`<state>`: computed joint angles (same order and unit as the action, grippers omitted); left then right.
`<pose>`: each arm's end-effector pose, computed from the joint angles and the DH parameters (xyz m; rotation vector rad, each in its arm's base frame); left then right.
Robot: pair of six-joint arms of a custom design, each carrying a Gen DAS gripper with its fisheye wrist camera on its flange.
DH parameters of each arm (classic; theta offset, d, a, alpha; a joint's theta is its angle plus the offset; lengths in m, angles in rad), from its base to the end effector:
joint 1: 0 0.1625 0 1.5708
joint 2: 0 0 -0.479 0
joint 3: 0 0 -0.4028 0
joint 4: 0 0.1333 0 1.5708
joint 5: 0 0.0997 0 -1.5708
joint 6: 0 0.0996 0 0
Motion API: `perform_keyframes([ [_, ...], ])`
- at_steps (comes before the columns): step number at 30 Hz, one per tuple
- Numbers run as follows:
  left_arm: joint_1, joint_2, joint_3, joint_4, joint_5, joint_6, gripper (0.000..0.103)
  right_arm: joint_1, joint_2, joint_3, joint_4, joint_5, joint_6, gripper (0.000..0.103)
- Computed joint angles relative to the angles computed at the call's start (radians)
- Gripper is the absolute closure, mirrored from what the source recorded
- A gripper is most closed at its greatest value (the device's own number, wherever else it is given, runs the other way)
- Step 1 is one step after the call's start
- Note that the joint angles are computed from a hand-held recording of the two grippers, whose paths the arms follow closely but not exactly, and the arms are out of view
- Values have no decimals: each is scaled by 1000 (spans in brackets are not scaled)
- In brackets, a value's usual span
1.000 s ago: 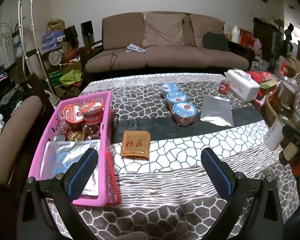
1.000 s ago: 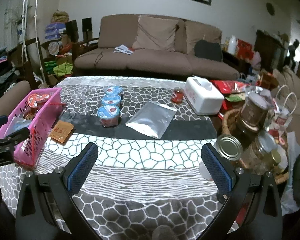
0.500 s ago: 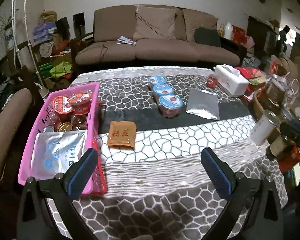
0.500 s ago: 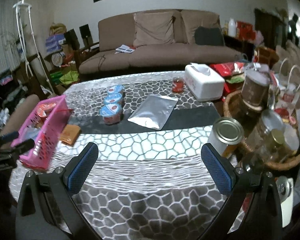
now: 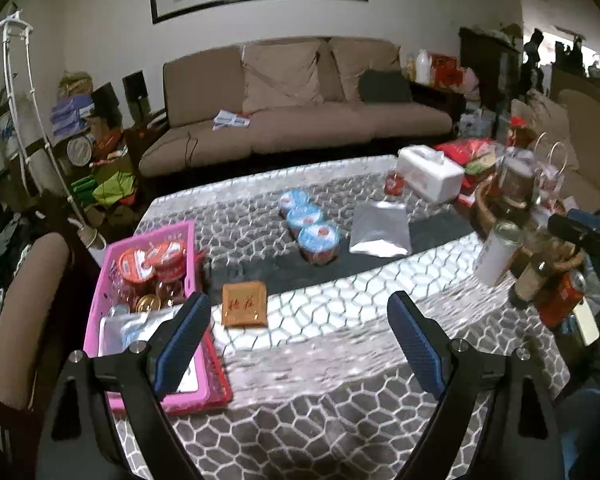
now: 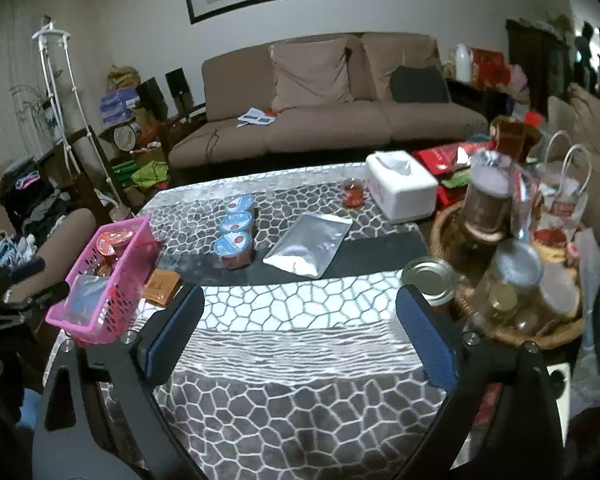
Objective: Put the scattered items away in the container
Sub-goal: 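Move both tools forward over the table toward the blue-lidded cups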
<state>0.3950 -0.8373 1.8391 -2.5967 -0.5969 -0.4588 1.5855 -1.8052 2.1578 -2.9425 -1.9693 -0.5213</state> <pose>-0.5065 -0.4449 0.1254 0.8041 2.1884 -0.9195 0.1005 -0.3958 0.5261 0.3566 -2.2728 1.1210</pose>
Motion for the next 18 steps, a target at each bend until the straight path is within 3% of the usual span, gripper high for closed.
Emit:
perform_keyframes([
  [3,-4,15,-5,-61,46,29,12,6,-1,-25,36,3,25,7],
  [8,17,30,-43,-99,-14,90,12,3,11,-55,77,9,45,8],
  [12,27,48,-73,-131,-17,150,12,-3,20,-73,91,19,52,8],
  [16,39,70,-111,-129,-12,167,14,42,83,-84,7,-114,-1,8],
  [18,43,82,-126,-134,-11,181,14,48,94,-87,1,-113,-13,8],
])
